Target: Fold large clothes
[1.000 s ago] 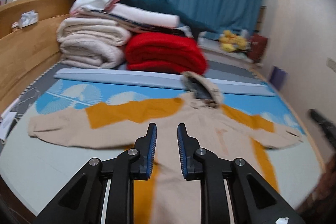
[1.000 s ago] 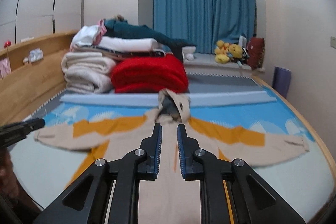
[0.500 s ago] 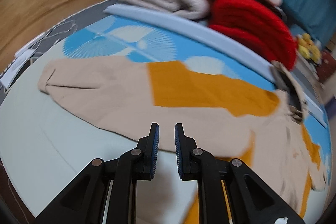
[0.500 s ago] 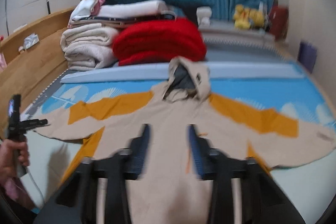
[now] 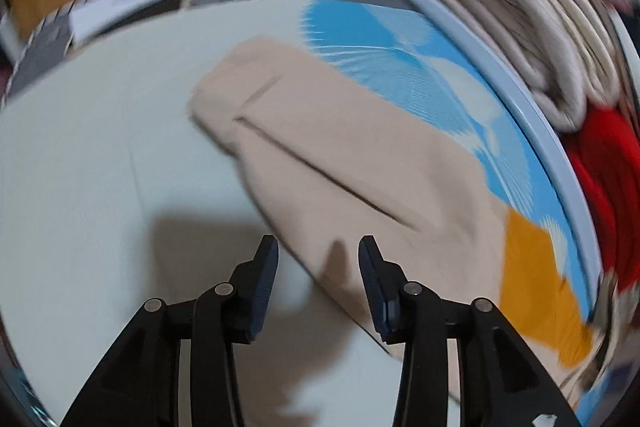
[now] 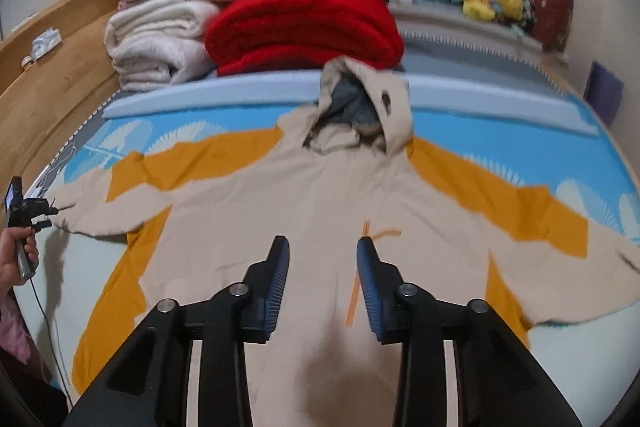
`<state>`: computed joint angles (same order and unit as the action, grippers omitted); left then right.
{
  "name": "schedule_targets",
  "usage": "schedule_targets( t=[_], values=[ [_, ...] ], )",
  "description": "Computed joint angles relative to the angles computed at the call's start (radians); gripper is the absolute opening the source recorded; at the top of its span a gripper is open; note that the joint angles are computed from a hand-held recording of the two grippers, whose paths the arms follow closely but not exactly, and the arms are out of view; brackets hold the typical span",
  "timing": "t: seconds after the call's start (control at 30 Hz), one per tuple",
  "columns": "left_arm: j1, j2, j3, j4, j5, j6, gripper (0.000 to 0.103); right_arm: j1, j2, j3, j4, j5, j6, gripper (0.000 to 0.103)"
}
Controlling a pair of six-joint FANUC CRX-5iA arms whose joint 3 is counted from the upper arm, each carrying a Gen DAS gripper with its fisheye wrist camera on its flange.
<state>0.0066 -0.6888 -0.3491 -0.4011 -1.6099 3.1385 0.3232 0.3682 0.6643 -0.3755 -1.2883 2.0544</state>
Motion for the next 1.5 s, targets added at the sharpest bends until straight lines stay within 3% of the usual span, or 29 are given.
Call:
schedule_targets(
  t=[0.13,0.27,0.33,0.4,0.47,0.53,0.63,0.67,0.77,0.83,0.93,1.07,1.17,1.2,1.23,1.3,1.37,1.5],
  values=[
    [0.152,-0.108,-0.096,0.062,0.062,-0.04,0.036,0.018,0.033,0.011,0.038,-0.026,-0.037,0.037],
    [0.167,-0.119,-0.108,0.038,0.076,-0.037,0.035,0.03,0.053,0.009,0.073,-0.039,-0.049,0.037],
    [0.162,-0.11,-0.105,0.025,0.078,-0.038,0.028,0.032,0.062,0.013,0.081,-0.052,-0.058,0.037],
    [0.168,-0.111,-0.107,0.026,0.085,-0.044,0.01,0.032,0.075,0.024,0.086,-0.072,-0.068,0.037],
    [0.154,-0.097,-0.095,0.013,0.082,-0.027,0.003,0.033,0.088,0.037,0.096,-0.091,-0.084,0.037],
    [0.039,-0.013,-0.012,-0.076,0.016,0.041,0.001,0.032,0.098,0.046,0.108,-0.105,-0.102,0.035],
    [-0.182,0.175,0.199,-0.252,-0.068,0.057,0.0,0.022,0.115,0.068,0.117,-0.124,-0.139,0.012],
    [-0.235,0.227,0.264,-0.292,-0.075,0.04,0.0,0.018,0.119,0.073,0.12,-0.127,-0.148,0.012],
    [-0.386,0.409,0.491,-0.383,-0.039,-0.063,0.0,0.014,0.124,0.075,0.145,-0.124,-0.166,0.012],
    [-0.459,0.518,0.625,-0.401,0.026,-0.143,0.0,0.007,0.135,0.09,0.152,-0.138,-0.18,0.013],
    [-0.519,0.678,0.801,-0.338,0.176,-0.276,0.0,-0.004,0.151,0.117,0.146,-0.157,-0.193,0.013],
    [-0.532,0.856,0.944,-0.154,0.365,-0.43,0.001,-0.018,0.164,0.152,0.116,-0.181,-0.198,0.018],
    [-0.489,0.96,0.971,0.088,0.476,-0.613,0.007,-0.026,0.171,0.173,0.099,-0.191,-0.2,0.025],
    [-0.473,0.982,0.969,0.162,0.483,-0.657,0.015,-0.03,0.177,0.183,0.093,-0.197,-0.2,0.027],
    [-0.456,1.014,0.986,0.242,0.441,-0.69,0.019,-0.032,0.18,0.188,0.091,-0.199,-0.201,0.029],
    [-0.446,1.012,0.995,0.264,0.39,-0.66,0.019,-0.036,0.193,0.212,0.085,-0.213,-0.211,0.032],
    [-0.454,0.989,1.035,0.202,0.295,-0.572,0.019,-0.042,0.203,0.232,0.077,-0.222,-0.229,0.032],
    [-0.512,1.004,1.196,0.043,0.015,-0.438,0.017,-0.056,0.223,0.275,0.029,-0.252,-0.247,0.032]
  ],
)
